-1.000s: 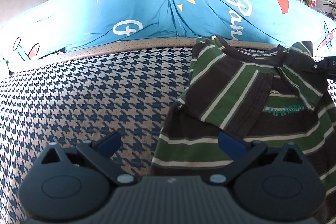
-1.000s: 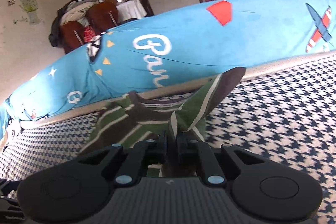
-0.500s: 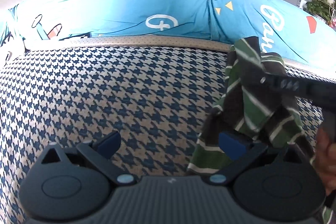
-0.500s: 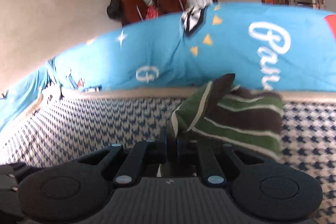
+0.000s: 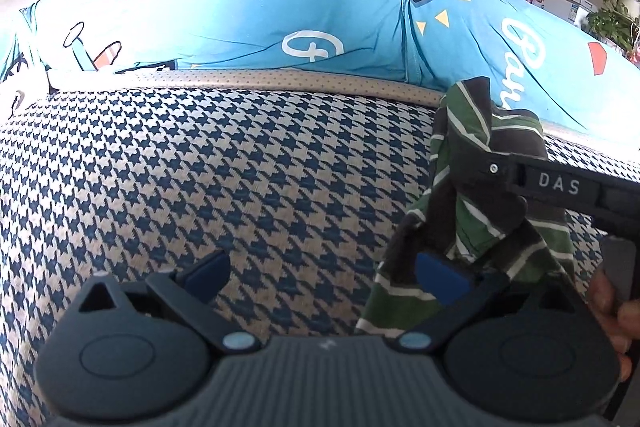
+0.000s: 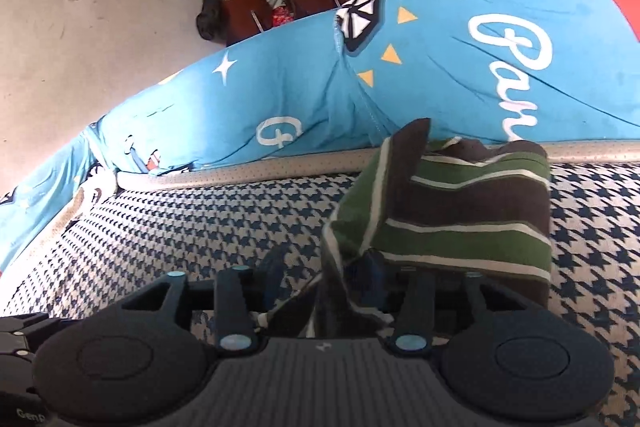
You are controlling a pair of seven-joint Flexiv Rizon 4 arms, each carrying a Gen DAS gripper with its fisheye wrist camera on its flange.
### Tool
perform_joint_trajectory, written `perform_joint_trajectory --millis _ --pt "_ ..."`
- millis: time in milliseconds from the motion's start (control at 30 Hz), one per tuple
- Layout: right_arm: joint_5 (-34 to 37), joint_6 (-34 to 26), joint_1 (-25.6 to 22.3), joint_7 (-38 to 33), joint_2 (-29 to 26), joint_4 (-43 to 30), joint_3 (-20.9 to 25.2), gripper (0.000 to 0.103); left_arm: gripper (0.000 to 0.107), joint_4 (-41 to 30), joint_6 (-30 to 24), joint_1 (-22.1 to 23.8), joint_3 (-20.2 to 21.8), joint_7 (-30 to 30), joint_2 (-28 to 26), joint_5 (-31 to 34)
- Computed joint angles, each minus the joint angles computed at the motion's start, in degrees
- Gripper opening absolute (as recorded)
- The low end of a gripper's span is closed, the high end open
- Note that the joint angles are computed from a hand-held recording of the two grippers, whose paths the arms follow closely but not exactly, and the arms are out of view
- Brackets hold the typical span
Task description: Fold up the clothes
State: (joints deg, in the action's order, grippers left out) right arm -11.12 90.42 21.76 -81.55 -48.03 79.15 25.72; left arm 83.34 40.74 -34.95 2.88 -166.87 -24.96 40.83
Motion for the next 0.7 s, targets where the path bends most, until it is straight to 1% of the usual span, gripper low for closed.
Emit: perform_joint_trajectory --millis 67,100,133,233,300,333,367,433,500,533,567,700 --pt "0.2 0.4 0.9 0.9 0.6 0.8 -2.0 0.052 0.103 -0.1 -0.1 0.1 0.0 0.2 -0.1 -0.1" --pt "0.3 0.0 1.0 1.3 0.6 0.9 -2.3 0.052 0.103 -0.2 -0.1 0.1 -0.1 0.3 -0.1 -0.2" --pt "0.4 -0.6 0.7 1.6 0.4 0.7 -1.9 0.052 0.103 -0.2 -0.1 0.2 -0.1 0.4 -0.2 -0.2" --pt "1.3 -1.9 -1.3 0.7 -0.9 -0.4 1.6 0.052 0.103 -0.2 0.0 0.2 -0.1 0.6 -0.2 -0.3" --pt "1.4 -1.9 -1.1 0.0 -1.2 -0.6 1.7 0.052 0.103 -0.2 -0.2 0.2 -0.1 0.8 -0.2 -0.3" --pt "1.5 -2.0 -1.1 -0.4 -1.3 -0.7 1.8 0.051 0.103 -0.3 -0.1 0.2 -0.1 0.8 -0.2 -0.4" --pt "1.5 -1.9 -0.9 -0.7 -1.3 -0.7 1.6 0.047 0.103 -0.3 0.0 0.3 -0.1 0.8 -0.2 -0.4" --pt "1.5 -2.1 -0.7 -1.1 -1.2 -0.7 1.3 0.021 0.103 -0.3 0.1 0.3 0.0 0.8 -0.3 -0.6" --pt "1.7 -2.0 -0.2 -1.3 -0.7 -0.3 0.4 0.018 0.103 -0.4 0.3 0.4 0.0 0.9 -0.3 -0.7" --pt "3.0 -1.9 0.6 -2.1 0.0 -0.1 -0.6 0.016 0.103 -0.4 0.4 0.4 0.0 0.9 -0.4 -0.8" --pt "1.5 -0.7 2.0 0.0 1.1 1.2 -3.5 0.015 0.103 -0.5 0.4 0.4 0.0 0.9 -0.4 -0.8" --pt "-0.5 3.4 9.9 5.3 6.1 6.5 -17.3 0.014 0.103 -0.8 0.7 0.2 0.0 1.3 -0.5 -0.6"
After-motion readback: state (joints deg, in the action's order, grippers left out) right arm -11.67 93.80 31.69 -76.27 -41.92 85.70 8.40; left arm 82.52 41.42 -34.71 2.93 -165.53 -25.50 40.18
